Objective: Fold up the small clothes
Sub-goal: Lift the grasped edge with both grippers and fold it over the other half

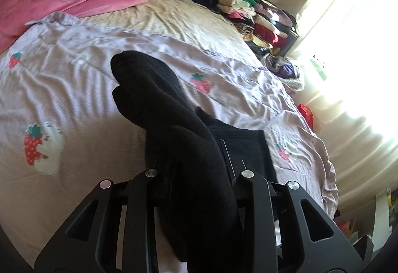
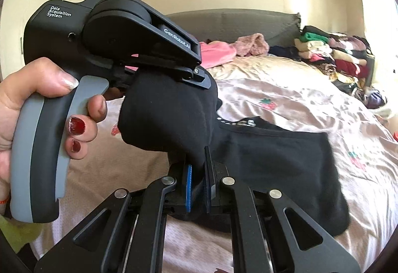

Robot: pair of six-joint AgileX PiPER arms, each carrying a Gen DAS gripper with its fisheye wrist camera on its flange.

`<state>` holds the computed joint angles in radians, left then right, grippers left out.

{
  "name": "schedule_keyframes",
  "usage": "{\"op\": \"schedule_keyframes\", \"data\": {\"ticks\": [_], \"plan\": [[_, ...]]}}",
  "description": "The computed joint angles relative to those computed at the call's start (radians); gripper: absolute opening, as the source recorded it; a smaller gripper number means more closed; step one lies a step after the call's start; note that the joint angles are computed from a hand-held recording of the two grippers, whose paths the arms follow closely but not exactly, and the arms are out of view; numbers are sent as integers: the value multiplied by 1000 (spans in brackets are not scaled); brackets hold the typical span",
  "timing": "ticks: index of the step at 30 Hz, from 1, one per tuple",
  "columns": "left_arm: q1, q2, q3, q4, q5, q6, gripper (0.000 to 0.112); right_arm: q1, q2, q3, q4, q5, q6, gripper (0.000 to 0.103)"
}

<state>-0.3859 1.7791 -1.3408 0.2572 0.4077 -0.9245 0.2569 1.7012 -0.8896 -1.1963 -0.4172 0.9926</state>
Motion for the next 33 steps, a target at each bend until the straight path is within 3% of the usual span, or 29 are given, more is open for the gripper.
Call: {"op": "schedule_keyframes", "data": {"ticks": [11,18,25,26,28,30,31,33], "plan": [[-129,260,-394,-22,191,35,20,-224,1,-5,-287,-112,282,7],[-158,459,-667,-54,353,93,20,-279,86,-43,-346,-145,377,7],[-161,567,-812,-96,430,134,21,-291,126,-47,-365,-141,418,7],[-159,571,-819,-107,429,139,21,-293,127,-47,-364,-143,419,7],[-152,563,-804,-144,396,152,34,-296,130,-52,-366,-144,421,7],[-130,513,-704,-264,278,214,62,-301,132,-57,-389,-130,447,9],[-120,471,-632,-314,208,234,64,-306,140,-67,-424,-118,487,10],[-119,408,-542,-300,139,224,64,-318,160,-98,-516,-110,604,16]]}}
